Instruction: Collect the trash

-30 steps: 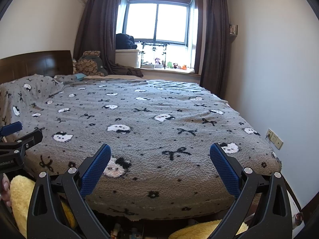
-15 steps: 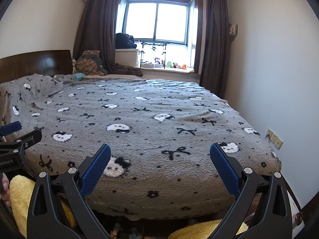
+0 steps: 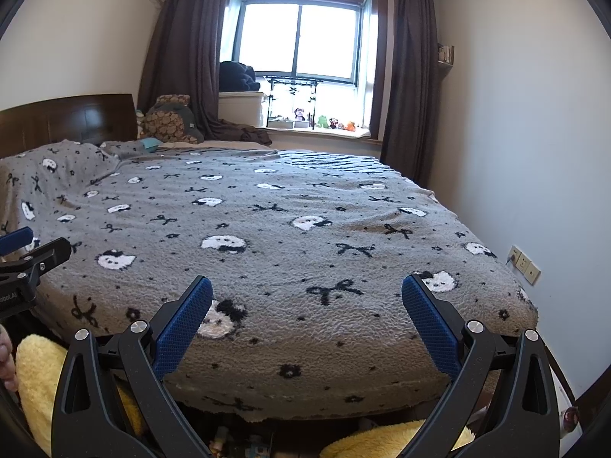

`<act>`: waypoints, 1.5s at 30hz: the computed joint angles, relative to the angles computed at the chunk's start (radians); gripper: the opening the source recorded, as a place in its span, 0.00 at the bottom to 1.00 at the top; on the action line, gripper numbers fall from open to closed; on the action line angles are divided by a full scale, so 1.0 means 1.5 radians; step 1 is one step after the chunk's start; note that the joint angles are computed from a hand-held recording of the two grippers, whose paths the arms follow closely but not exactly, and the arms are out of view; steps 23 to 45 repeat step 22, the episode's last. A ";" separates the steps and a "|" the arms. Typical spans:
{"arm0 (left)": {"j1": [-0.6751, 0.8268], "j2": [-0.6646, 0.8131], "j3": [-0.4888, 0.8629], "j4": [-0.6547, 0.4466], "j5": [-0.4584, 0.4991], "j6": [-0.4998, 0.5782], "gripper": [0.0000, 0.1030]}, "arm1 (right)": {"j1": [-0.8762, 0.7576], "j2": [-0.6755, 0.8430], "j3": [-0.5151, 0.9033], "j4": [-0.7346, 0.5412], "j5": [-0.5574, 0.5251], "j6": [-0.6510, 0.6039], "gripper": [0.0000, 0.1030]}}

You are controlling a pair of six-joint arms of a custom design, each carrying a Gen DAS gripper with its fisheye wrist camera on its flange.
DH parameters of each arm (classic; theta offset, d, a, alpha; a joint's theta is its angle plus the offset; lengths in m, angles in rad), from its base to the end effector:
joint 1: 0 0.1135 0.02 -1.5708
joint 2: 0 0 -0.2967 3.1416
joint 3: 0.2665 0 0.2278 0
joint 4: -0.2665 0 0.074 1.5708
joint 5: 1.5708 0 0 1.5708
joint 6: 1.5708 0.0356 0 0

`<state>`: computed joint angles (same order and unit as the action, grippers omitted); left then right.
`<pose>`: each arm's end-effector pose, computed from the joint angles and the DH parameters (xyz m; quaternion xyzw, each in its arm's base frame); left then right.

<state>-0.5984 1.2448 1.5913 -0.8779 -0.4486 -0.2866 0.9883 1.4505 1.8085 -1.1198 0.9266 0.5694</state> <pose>0.1762 -0.1015 0.4719 0.0223 0.8531 -0.0329 0.5202 0.1548 0.1833 0.4754 0.0011 0.8410 -0.0451 0.5392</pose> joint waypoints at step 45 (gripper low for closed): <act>0.010 0.022 0.019 -0.034 -0.011 -0.015 0.92 | -0.016 0.011 0.005 -0.005 -0.019 -0.002 0.97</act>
